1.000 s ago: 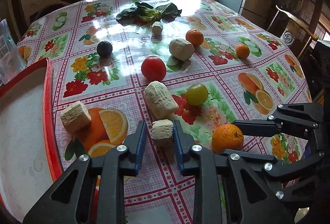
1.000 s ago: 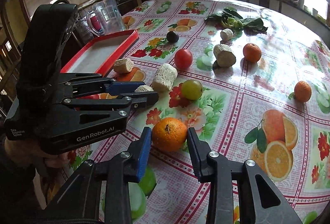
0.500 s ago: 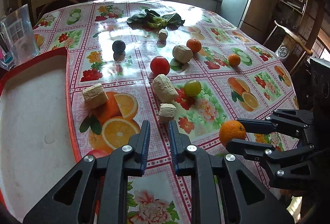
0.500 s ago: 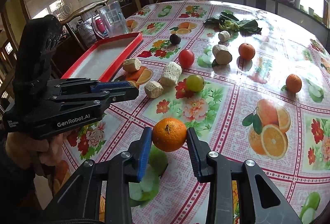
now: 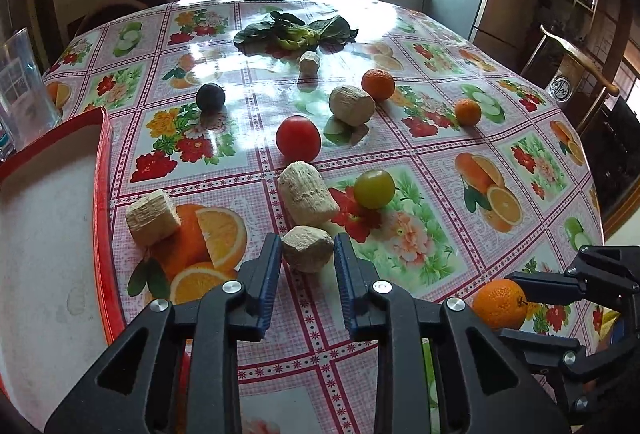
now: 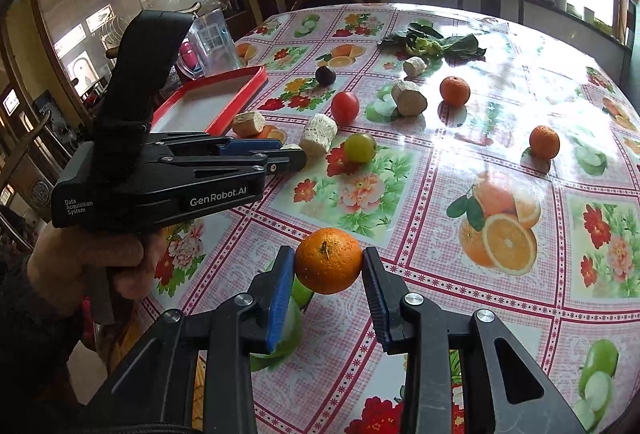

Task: Organize fruits
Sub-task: 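Carry the bun with the left tool while the right tool carries the orange over the tray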

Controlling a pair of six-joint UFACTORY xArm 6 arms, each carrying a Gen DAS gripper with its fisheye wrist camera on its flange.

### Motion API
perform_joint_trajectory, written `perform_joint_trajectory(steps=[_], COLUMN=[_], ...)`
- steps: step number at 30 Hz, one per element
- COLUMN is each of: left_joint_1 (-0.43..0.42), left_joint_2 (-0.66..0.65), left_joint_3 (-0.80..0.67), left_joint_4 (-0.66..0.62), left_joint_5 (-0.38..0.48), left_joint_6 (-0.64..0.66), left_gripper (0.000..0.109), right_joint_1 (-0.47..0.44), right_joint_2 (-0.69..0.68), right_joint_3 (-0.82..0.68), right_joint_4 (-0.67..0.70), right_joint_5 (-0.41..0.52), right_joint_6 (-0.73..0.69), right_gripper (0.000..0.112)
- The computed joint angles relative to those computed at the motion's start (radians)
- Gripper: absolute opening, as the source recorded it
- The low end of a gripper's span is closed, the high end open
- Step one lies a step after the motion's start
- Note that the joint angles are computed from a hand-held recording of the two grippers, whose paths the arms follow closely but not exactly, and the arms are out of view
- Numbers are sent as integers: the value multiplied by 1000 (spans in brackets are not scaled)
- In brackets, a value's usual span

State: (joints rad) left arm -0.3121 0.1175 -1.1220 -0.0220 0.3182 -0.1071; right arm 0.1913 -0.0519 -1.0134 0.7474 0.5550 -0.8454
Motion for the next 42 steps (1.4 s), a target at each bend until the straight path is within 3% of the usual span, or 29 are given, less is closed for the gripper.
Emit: perform_joint_trajectory(steps=[15, 29, 42], left_joint_1=[7, 64, 175], left_joint_2=[-126, -347, -531], left_joint_3=[144, 348, 498], left_joint_4=[-144, -81, -53], left_joint_5=[-82, -117, -115], left_joint_6=[92, 20, -23], left_gripper=[23, 23, 23], right_joint_1=[15, 74, 179], right_joint_2=[-41, -72, -43], right_joint_3=[27, 40, -9], right_joint_4=[20, 43, 75], right_joint_5=[-10, 2, 17], right_joint_6=[-7, -30, -52], right_gripper=[35, 35, 35])
